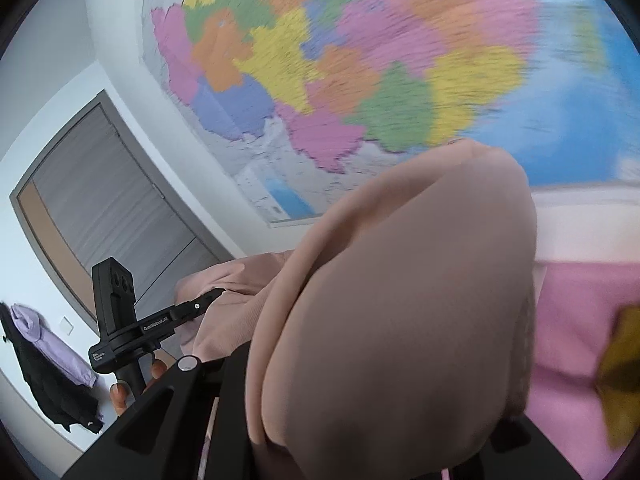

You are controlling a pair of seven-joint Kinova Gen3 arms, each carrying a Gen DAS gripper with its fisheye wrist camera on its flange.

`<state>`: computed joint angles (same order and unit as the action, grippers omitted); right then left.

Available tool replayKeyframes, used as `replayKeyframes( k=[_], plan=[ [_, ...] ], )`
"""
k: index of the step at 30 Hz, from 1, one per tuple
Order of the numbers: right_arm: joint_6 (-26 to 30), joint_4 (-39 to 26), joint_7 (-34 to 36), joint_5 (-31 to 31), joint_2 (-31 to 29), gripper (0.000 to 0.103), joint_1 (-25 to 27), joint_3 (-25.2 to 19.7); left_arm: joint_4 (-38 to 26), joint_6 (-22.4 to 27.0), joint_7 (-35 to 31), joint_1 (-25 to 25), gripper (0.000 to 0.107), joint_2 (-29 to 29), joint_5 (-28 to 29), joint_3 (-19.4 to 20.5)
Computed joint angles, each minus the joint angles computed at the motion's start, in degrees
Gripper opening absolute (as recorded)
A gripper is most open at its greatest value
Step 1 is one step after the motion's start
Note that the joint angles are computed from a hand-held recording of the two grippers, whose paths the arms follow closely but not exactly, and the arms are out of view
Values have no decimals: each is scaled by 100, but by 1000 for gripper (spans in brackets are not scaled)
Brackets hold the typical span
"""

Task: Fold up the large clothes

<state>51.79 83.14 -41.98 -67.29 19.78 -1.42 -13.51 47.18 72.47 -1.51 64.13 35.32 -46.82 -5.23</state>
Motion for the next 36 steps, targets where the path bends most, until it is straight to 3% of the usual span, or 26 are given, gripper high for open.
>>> replayKeyframes(
  k=[6,10,14,16,21,24,26,27,30,32,36],
  plan=[
    [-463,-401,49,-63,482,17,-409,-315,1201,-337,841,-191,12,-548,-459,-50],
    [-602,-357,-45,315,875,17,-656,-449,2263,-703,1744,-233,12,-844,-647,-204],
    [-365,-266,-566,1174,1180,19,-978,-252,3273,-1404,2316,-839,13,-1011,-422,339],
    [-302,-69,-694,1286,1304,25,-773,-439,3475,-1479,2360,-929,16,-977,-356,468],
    [-32,119,-1024,1029,1405,56,-350,-525,4033,-1816,2677,-1089,34,-1162,-345,669],
    [89,237,-971,834,1357,62,-129,-583,4081,-1897,2373,-1293,43,-1185,-124,837],
    [-25,336,-851,738,1279,57,-136,-573,4045,-1998,2157,-1409,48,-1150,64,897],
    [-67,308,-917,830,1260,44,-220,-506,4024,-2008,2097,-1421,48,-1120,114,886],
    [-305,462,-796,681,1233,25,-182,-535,3891,-1975,1996,-1408,43,-1035,195,806],
    [-700,535,-646,319,1249,21,-160,-626,3723,-1850,1919,-1400,30,-968,229,747],
    [-1174,908,-179,-312,1153,18,12,-811,3189,-1376,1703,-1296,23,-736,187,609]
  ],
)
